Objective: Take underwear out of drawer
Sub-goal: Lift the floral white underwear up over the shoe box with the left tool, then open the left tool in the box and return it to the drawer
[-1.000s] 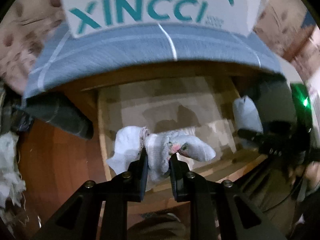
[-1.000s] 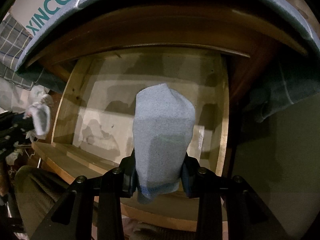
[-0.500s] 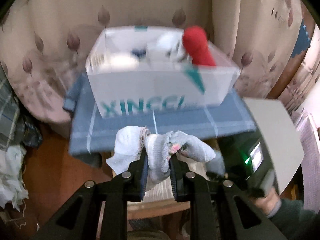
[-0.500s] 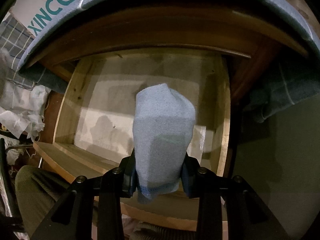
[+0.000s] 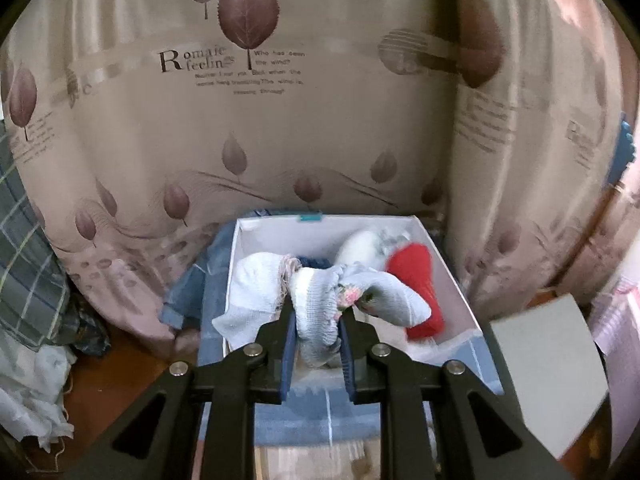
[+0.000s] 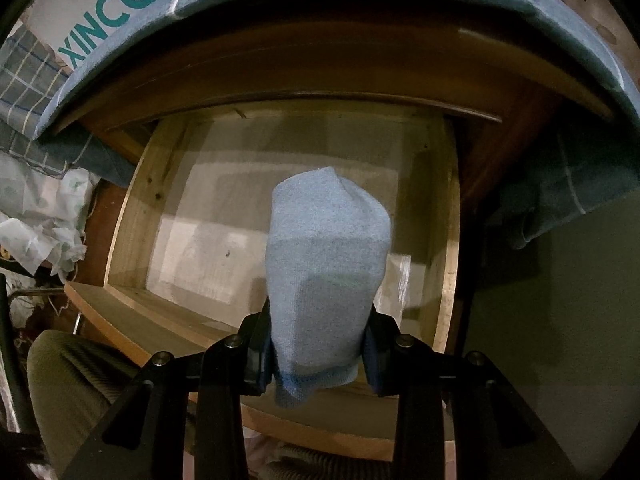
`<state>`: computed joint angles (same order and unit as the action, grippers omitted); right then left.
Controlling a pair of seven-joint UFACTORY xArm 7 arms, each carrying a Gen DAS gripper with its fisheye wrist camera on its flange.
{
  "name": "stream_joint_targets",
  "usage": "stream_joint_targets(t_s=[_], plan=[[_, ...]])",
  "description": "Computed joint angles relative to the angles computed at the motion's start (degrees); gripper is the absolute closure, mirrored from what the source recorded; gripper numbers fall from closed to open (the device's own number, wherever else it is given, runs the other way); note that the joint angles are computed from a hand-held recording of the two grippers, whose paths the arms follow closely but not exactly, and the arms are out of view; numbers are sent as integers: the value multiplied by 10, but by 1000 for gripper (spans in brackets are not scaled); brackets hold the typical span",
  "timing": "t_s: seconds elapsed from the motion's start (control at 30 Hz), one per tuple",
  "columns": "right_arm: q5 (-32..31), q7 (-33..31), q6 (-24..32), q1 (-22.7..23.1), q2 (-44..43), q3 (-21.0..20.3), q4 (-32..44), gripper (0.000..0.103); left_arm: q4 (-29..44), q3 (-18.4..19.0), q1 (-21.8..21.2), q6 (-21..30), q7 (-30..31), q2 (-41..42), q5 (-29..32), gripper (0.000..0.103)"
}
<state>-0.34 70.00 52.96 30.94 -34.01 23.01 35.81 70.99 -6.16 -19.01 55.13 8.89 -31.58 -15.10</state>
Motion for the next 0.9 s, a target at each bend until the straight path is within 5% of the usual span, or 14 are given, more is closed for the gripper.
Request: stream_joint_targets(t_s=[0.67, 0.8, 0.9], plan=[[5, -5, -2, -1, 4, -3, 0, 71, -20, -41, 3, -61, -50, 119, 86, 79], [6, -7, -2, 0, 8, -5, 1, 71, -30, -41, 0, -63, -44, 116, 95, 72], [4, -7, 1, 0, 13, -3, 4, 71, -28, -44, -1, -58, -45, 114, 104, 56]])
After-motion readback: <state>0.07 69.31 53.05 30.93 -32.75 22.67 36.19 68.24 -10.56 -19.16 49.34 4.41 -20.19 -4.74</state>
